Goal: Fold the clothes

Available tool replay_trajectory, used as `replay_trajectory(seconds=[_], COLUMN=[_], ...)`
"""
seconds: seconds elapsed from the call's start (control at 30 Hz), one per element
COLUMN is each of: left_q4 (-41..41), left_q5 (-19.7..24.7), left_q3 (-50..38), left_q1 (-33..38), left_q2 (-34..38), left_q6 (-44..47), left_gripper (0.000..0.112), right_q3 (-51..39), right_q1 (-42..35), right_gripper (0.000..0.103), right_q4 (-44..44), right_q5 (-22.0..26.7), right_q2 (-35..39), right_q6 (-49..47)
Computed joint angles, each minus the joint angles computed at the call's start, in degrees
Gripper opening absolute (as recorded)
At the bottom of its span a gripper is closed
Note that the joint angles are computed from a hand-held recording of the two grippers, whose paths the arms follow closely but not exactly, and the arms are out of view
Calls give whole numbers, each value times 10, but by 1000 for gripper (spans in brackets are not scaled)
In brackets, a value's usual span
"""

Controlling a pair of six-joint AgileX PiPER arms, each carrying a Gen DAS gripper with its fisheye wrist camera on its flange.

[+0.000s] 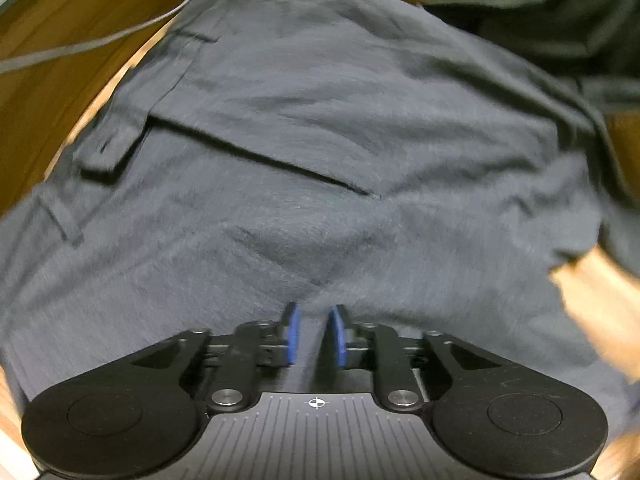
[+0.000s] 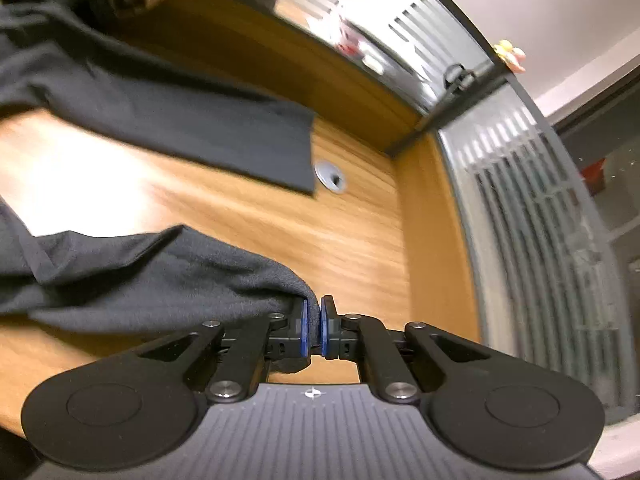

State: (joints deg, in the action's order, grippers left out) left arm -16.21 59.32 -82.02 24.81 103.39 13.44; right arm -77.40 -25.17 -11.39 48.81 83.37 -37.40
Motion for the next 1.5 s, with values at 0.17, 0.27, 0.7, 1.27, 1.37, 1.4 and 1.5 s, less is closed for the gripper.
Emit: replay_trajectory(seconds=[0.17,0.27,0.7,1.27,1.37,1.4,1.5], left_q4=[-23,-58,-128,-9,-8,-7,4], left_q5=[-13,-9,-19,-95,-95,-95,-90], left_q3=[26,44,80,202,230,239,252], left_q1=[-8,-3,-120,-253,-275,-282,-312], left_q2=[-17,-30,-95,-227,-253,-262,-271], left_q6=[6,45,245,-40,-89,-106,-149], left_gripper=[34,37,51,60,65,66,67], right_q3=[-10,-4,-48,-265,-302,-292,-273], right_q1=[-21,-35,-100,-155,-202,-221,-272], right_gripper=[7,7,7,42,55,63,72], right_q4=[-18,-32,-24,103,173,193,241], right_q5=[48,44,69,103,162,174,201], right_q2=[-11,-10,-1,275,304,302,307], right_q6=[-43,-43,-83,-220,-238,-242,-259])
